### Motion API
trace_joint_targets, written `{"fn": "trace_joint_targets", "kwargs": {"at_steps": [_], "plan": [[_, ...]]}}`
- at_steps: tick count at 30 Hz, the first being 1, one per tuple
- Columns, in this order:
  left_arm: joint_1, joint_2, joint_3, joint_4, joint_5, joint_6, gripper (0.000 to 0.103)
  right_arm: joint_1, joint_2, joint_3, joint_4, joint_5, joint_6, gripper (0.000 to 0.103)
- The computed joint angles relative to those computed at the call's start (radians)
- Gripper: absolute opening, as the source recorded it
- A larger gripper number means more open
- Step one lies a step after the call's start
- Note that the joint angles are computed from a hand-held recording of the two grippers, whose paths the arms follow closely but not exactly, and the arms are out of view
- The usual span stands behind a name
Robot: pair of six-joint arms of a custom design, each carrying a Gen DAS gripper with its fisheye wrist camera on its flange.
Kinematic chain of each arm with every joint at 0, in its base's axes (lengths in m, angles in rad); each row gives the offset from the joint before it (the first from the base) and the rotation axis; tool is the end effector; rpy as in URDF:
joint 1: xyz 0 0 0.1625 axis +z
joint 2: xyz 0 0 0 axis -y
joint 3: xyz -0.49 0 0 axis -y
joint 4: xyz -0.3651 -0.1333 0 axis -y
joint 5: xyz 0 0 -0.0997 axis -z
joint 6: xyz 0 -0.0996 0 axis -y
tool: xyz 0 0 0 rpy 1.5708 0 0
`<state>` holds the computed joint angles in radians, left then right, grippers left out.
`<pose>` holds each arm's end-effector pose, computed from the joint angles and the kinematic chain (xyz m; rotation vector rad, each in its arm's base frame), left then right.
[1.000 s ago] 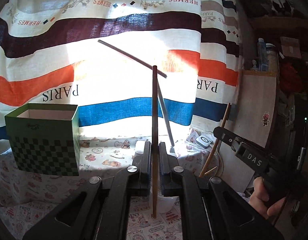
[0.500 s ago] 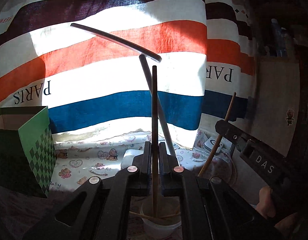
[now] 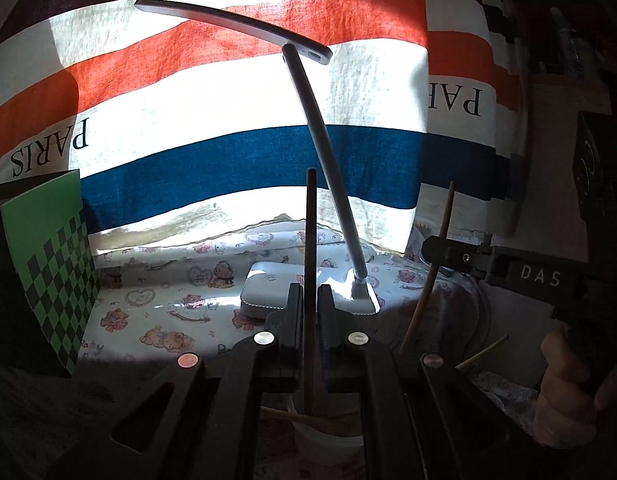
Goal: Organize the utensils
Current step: 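Lower the chopsticks into the cup and open both tools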
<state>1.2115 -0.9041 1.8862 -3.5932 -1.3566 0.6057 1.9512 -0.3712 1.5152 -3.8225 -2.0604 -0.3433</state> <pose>-0.0805 -0.6536 0.2807 1.0133 2.2630 -1.3741 0.3517 -0.6466 0.0578 0.4842 -2.2875 1.4395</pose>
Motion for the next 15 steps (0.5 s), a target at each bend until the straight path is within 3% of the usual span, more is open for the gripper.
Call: {"fn": "trace_joint_targets", "kwargs": {"at_steps": [4,7,9,12,15], "plan": [[-0.034,-0.021,0.04,-0.058,0.088,0.035,0.037,0.003,-0.003,-0.003,0.063,-0.007,0.013,0.007],[-0.046,-0.049,0.064,-0.075,0.119,0.052,0.04,0.003,-0.002,-0.008,0.122,0.008,0.037,0.007],[-0.052,-0.067,0.082,-0.117,0.136,0.083,0.048,0.009,0.005,-0.012,0.117,0.009,0.048,0.007],[-0.042,-0.112,0.112,-0.19,0.127,0.13,0.062,0.034,0.019,-0.016,0.077,-0.014,-0.012,0.007],[-0.024,-0.157,0.137,-0.234,0.12,0.158,0.083,0.065,0.023,0.0,0.045,-0.016,-0.081,0.008]]}}
